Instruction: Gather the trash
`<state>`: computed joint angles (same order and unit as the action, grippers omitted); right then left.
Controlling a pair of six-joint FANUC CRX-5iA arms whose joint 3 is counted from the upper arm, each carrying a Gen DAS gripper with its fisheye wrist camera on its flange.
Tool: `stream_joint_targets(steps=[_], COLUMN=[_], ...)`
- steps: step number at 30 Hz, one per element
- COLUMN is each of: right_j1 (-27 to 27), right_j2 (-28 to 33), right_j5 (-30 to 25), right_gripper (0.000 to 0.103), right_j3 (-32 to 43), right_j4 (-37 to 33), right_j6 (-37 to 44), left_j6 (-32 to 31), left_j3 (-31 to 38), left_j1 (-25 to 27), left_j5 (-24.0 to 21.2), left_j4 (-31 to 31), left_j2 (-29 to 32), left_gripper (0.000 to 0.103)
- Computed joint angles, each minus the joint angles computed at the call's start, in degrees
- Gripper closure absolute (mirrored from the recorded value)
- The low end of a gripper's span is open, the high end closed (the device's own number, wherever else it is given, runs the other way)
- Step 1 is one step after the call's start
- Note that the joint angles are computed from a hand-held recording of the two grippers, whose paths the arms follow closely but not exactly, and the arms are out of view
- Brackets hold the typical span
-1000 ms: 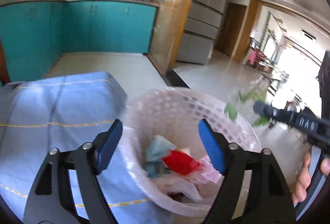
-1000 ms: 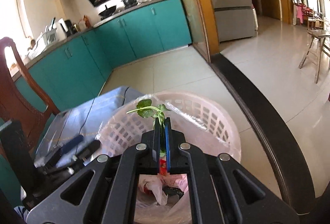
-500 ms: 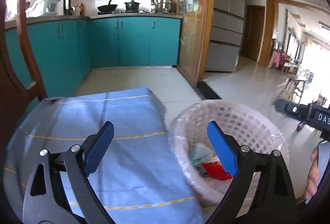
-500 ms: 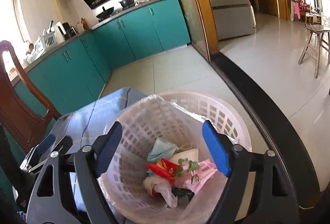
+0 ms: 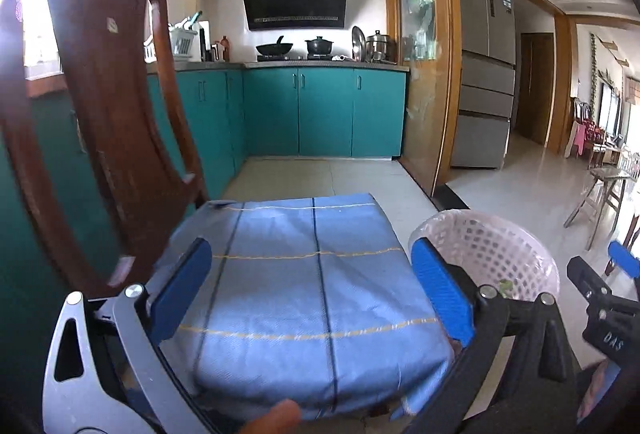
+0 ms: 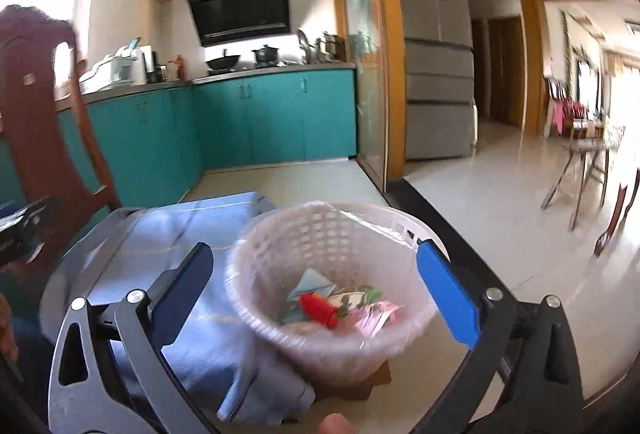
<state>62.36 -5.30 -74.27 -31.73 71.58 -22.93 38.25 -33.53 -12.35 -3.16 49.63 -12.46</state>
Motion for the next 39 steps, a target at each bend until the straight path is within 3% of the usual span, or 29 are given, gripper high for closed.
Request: stream_joint_targets(steps=[1, 3, 6, 16, 23, 39], right_j1=[1.67, 4.06, 6.29, 10.59, 12.16, 12.71], right_j2=[0.81, 2.64, 3.55, 2.82, 3.32, 2.78], right_j5=[-2.31, -6.75, -10.57, -15.09, -16.89, -17.43], right_gripper=[0.004, 0.003, 0.003, 0.003, 0.003, 0.003], right_j3=[1.46, 3.91, 6.06, 8.27, 9.17, 8.68], right_j4=[-0.42, -1.0, -1.39, -3.36, -3.23, -2.99], right_j6=[2.69, 6.33, 7.89, 4.71, 4.82, 3.98], left_j6=[-2.09, -11.22, -13.38, -12.39, -12.73, -15.93], left_j3=[-0.76, -3.66, -5.92, -8.26, -8.6, -9.92], left_j1=[0.1, -1.61, -0.82, 2.79, 3.14, 1.2], left_j5=[-0.47, 0.61, -0.3, -1.78, -2.91, -0.89], left_j4=[1.77, 11.34, 14.03, 11.78, 11.5, 14.86], left_j2=[-1.09, -3.86, -7.65, -12.89, -13.32, -14.47], left_gripper=[0.003, 0.003, 0.003, 0.003, 0.003, 0.003])
